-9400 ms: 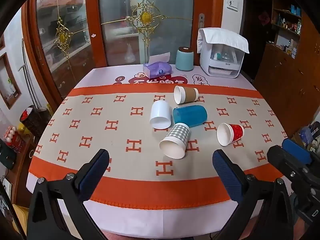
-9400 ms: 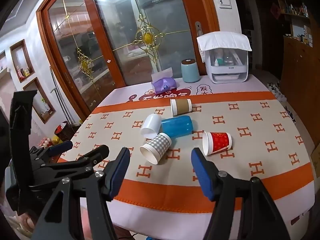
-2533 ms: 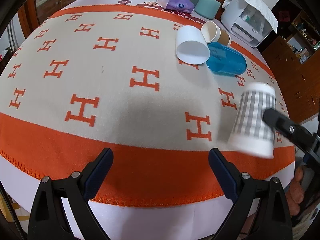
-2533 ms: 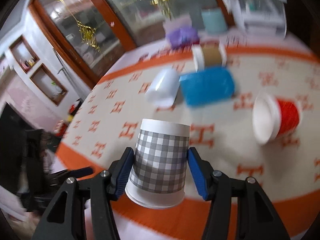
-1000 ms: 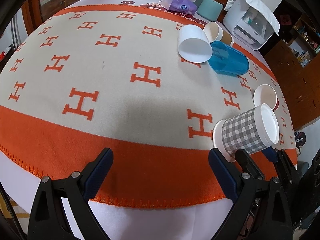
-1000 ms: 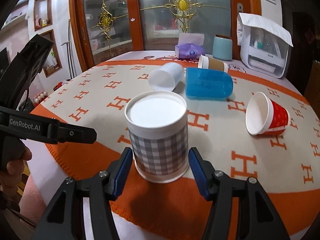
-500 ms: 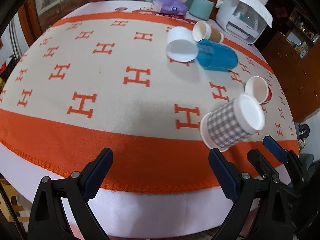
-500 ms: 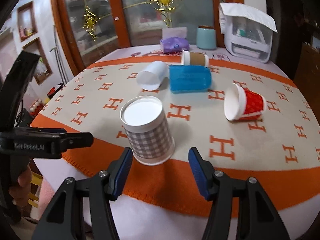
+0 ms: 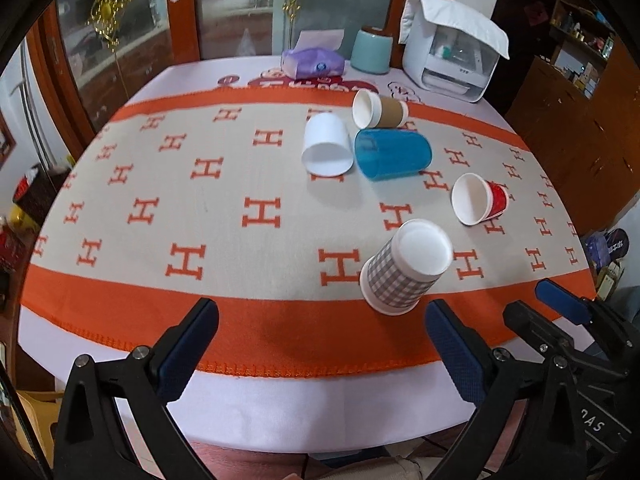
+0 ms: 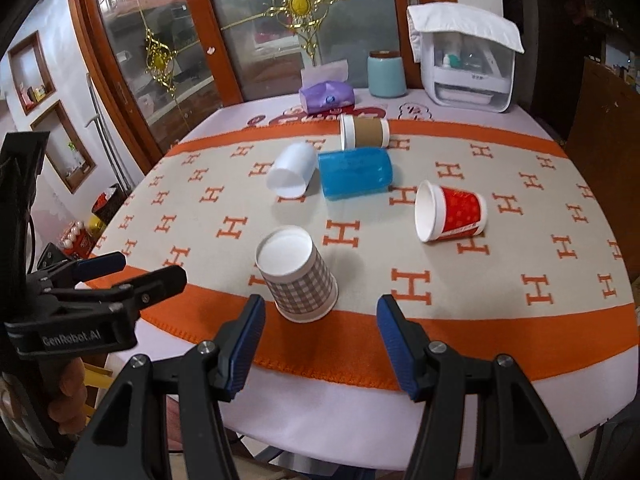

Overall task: Flip cup upside down
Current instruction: 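Lower the grey-checked cup onto the cloth and open the right gripper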

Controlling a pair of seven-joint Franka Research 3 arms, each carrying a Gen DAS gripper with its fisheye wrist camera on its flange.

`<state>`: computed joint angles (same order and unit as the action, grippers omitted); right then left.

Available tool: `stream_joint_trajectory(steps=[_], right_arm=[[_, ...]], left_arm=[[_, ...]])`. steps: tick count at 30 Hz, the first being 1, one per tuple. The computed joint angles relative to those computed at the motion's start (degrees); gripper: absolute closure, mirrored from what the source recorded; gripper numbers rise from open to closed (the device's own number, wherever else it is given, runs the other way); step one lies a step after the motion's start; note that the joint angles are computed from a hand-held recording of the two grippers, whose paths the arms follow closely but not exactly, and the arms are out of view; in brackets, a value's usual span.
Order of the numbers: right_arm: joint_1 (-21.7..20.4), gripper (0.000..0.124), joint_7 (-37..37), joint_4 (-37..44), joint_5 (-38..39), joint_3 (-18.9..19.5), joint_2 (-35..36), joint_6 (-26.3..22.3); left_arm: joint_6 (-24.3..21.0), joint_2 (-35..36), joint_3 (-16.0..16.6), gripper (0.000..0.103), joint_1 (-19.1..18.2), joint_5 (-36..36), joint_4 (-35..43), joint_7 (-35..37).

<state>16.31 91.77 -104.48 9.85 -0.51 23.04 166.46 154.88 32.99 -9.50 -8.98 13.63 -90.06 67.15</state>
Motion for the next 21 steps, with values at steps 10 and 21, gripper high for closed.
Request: stream_joint_trajectory(steps=[10, 21], right_arm=[[0.00, 0.066, -0.50, -0.92, 1.29, 0.35, -3.32, 4.23], [2.80, 0.066, 3.87, 0.79, -2.62, -3.29, -2.43, 6.38]], left_arm=[[1.20, -3.87, 4.03, 0.001, -4.04, 6.85, -0.07, -6.22], [-1.53, -2.81, 4.27, 0.001, -5.00, 12.33, 5.09, -11.58]])
